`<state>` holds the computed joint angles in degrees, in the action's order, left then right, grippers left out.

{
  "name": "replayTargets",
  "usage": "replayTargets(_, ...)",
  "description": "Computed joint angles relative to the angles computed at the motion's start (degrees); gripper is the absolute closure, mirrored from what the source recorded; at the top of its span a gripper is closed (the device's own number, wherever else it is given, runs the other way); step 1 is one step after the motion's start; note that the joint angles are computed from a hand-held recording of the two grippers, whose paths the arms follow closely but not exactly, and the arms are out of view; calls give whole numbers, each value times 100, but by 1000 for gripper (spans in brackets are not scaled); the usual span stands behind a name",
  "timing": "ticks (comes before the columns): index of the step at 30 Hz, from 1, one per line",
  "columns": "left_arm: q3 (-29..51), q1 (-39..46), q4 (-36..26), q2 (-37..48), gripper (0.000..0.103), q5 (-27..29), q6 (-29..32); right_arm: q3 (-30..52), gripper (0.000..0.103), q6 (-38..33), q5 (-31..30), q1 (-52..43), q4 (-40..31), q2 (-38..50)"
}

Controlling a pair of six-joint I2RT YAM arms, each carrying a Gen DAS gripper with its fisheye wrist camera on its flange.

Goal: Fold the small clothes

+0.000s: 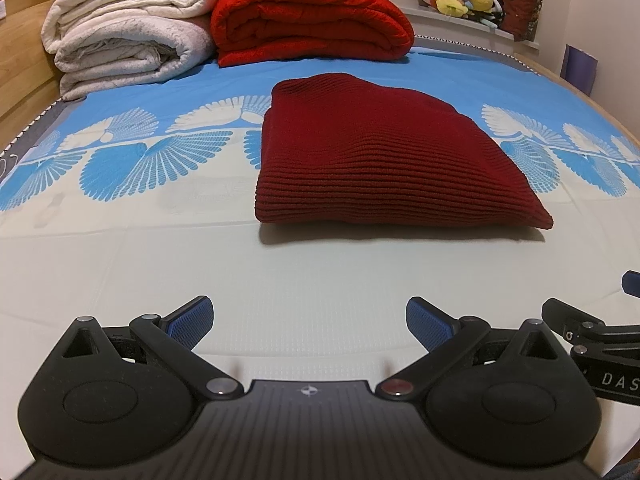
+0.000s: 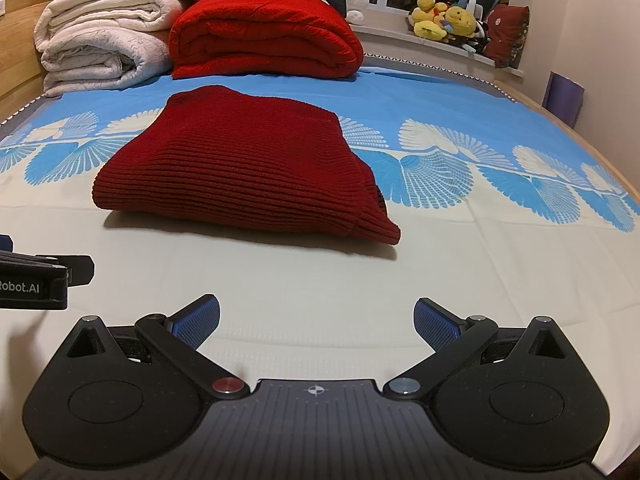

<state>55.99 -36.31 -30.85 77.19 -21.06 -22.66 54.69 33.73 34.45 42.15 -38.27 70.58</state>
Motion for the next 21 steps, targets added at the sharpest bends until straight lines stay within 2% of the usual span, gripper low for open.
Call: replayTargets(21, -13, -83, 5, -4, 1, -42, 19, -57, 1, -104, -119, -84, 69, -65)
